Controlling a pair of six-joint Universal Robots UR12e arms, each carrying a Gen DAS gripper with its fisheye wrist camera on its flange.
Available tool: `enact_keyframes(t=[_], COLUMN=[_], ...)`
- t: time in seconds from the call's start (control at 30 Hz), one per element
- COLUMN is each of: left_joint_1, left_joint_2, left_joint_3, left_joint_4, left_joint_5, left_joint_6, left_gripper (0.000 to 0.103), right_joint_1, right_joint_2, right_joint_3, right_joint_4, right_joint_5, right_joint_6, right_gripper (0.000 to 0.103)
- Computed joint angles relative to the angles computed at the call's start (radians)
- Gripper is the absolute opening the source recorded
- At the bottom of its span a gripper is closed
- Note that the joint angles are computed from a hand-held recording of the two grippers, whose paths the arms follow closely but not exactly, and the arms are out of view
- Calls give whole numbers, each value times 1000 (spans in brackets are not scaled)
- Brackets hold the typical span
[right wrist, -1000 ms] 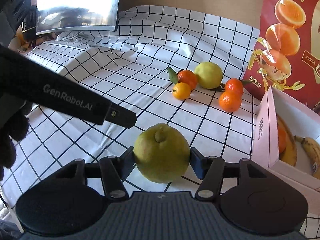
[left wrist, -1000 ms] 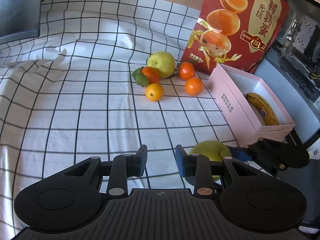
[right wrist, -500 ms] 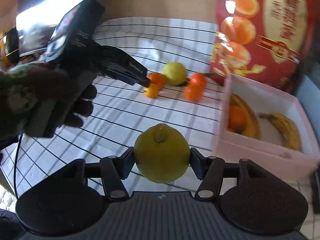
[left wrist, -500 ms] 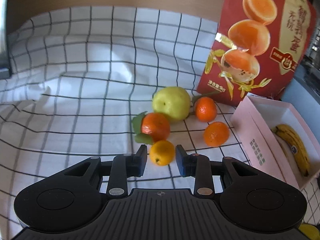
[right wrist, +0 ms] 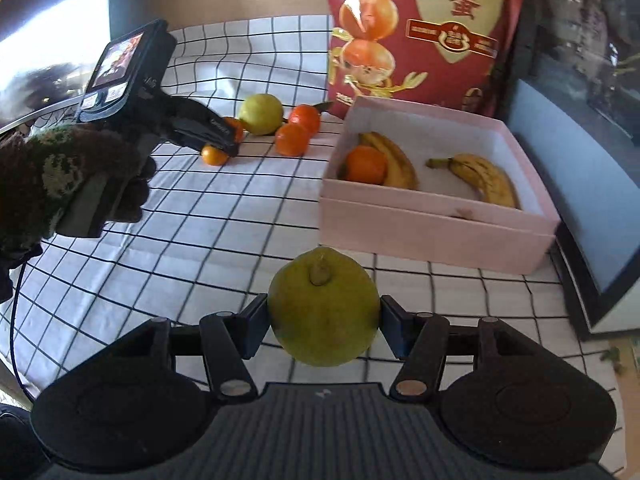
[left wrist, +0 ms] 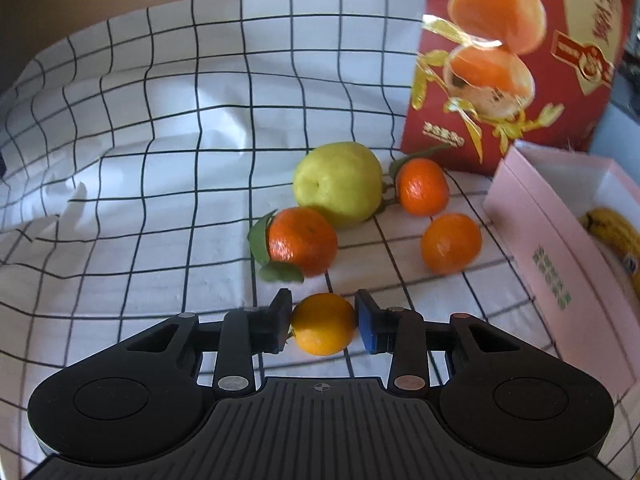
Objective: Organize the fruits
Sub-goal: 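Grasp the small tangerine with the left gripper while the right gripper holds the pear, then carry the tangerine into the pink box and open the left gripper while the right gripper carries the pear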
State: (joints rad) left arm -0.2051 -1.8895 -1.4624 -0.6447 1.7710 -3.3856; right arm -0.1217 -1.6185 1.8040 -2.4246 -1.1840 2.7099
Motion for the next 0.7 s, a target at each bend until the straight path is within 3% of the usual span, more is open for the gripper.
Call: enact_keyframes(t=[0.1, 0.47, 0.6, 0.7], left_joint_1=[-5, 1, -8, -15], left_joint_2=[16, 66, 98, 131], left_joint_3=[-23, -81, -107, -128], left_joint_4=[10, 7, 11, 14], left_joint_5=[9, -20, -72, -174], left_joint_6=[17, -41, -39, -45], left_gripper=[40, 40, 40, 40], right_joint_1=[-16, -53, -58, -64], right_joint_2=[-10, -27, -28, -28], right_joint_3=[9, 27, 28, 27], right_joint_4=[-6, 11, 15, 12], right_joint_5=[3, 25, 40, 41], right_joint_6=[-5, -42, -54, -49], right_gripper=[58, 58, 58, 58])
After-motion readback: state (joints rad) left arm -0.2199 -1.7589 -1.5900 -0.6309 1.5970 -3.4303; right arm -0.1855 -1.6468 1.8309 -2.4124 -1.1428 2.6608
